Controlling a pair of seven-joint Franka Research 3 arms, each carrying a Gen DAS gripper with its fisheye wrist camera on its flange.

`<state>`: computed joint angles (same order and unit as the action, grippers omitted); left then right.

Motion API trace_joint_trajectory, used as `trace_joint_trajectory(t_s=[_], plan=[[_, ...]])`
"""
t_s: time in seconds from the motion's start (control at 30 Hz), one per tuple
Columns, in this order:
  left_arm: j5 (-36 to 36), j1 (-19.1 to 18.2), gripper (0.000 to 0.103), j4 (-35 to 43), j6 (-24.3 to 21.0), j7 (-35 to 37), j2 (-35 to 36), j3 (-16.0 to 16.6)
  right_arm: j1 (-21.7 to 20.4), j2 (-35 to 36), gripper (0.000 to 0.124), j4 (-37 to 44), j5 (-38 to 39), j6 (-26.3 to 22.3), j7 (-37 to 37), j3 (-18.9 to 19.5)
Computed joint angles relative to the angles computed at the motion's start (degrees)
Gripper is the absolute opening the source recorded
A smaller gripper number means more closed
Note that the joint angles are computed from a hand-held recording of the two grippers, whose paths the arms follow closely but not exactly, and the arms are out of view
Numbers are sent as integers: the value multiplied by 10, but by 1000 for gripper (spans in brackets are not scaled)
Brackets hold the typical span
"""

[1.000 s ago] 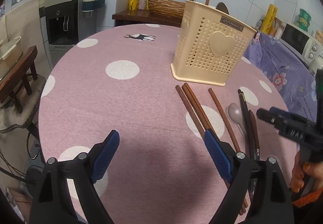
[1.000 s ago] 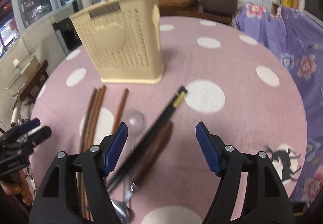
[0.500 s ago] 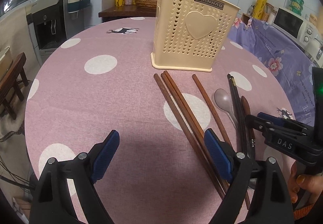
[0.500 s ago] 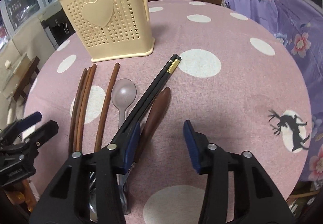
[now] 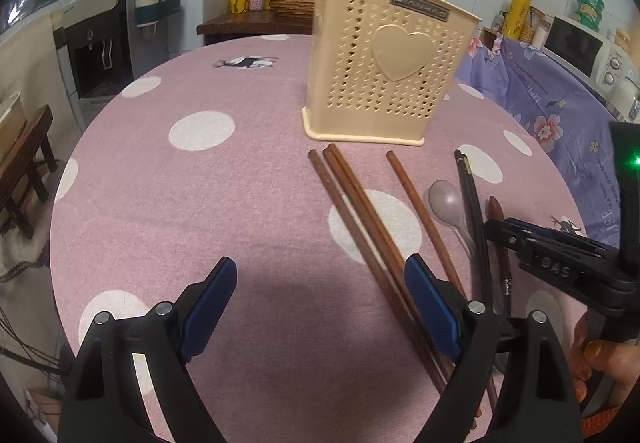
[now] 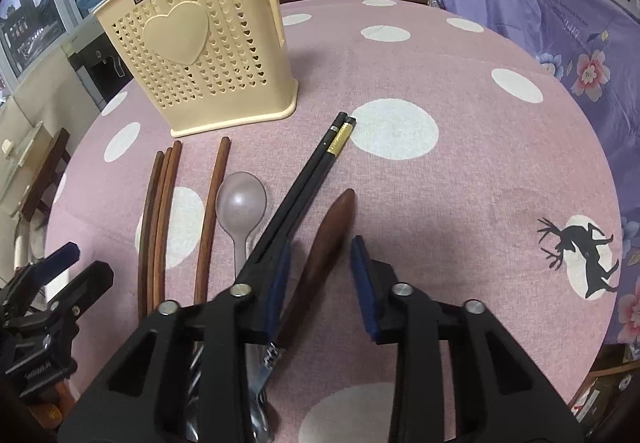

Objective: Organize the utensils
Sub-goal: 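Move the right gripper to the brown wooden-handled spoon and grasp its handle, then lower the left gripper around the black chopsticks while the right gripper lifts the wooden-handled spoon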

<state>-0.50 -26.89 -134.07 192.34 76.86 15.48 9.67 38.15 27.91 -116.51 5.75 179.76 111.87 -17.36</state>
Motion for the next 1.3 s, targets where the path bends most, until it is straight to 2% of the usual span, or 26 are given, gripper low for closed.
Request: trace_joint_trajectory(t_s=[0.07,0.13,0.2,0.23,0.27,0.3,0.33,0.37,0.43,0.47,0.57,0.6,0.63,0.67,0.73,0.8,0.9,0.93,1.03,1.07,1.23,1.3], plan=[[-3,-19,85,5,0,11,2,15,14,5,21,3,-3,2,6,-14],[-9,-35,85,10,-1,19,4,29,0,2,21,-1,-1,9,-3,0],[-12,-50,85,17,-7,26,7,43,-63,-10,17,-11,15,20,-35,64],[-13,-59,85,20,-10,28,9,50,-111,-17,16,-18,26,25,-53,113],[-12,-65,85,24,-13,29,11,56,-144,-23,15,-23,77,28,-102,150],[-6,-61,85,28,-17,27,13,52,-162,-26,15,-28,88,28,-115,167],[2,-53,85,33,-22,24,15,44,-162,-31,15,-34,92,30,-121,163],[11,-46,85,37,-25,19,16,36,-149,-35,15,-42,56,34,-91,140],[37,-8,85,47,-33,10,18,-2,-111,-38,15,-48,61,36,-96,91],[53,29,85,54,-39,7,19,-39,-106,-38,15,-49,63,36,-98,80],[86,99,84,82,-65,6,30,-119,-140,-32,15,-46,78,37,-113,95],[94,121,84,91,-74,8,34,-144,-135,-30,15,-46,80,38,-113,86],[103,146,83,106,-86,16,41,-175,-114,-29,15,-45,80,35,-109,61],[112,153,79,118,-96,17,47,-186,-98,-26,15,-44,79,35,-107,42],[137,143,73,149,-115,14,63,-184,-108,-25,15,-45,83,40,-112,50],[158,135,58,188,-144,8,85,-183,-131,-25,15,-45,90,48,-122,74],[140,182,50,251,-201,48,129,-249,-141,-27,15,-52,99,60,-136,87],[148,177,48,269,-215,45,140,-247,-151,-28,16,-53,103,63,-142,97],[187,126,46,300,-225,19,156,-197,-185,-30,16,-54,115,68,-159,134],[189,125,43,309,-234,16,161,-197,-191,-30,16,-55,118,69,-164,141],[195,126,42,329,-249,8,175,-199,-177,-28,16,-56,129,77,-184,130],[184,141,42,331,-256,20,176,-219,-181,-27,16,-53,134,74,-189,134]])
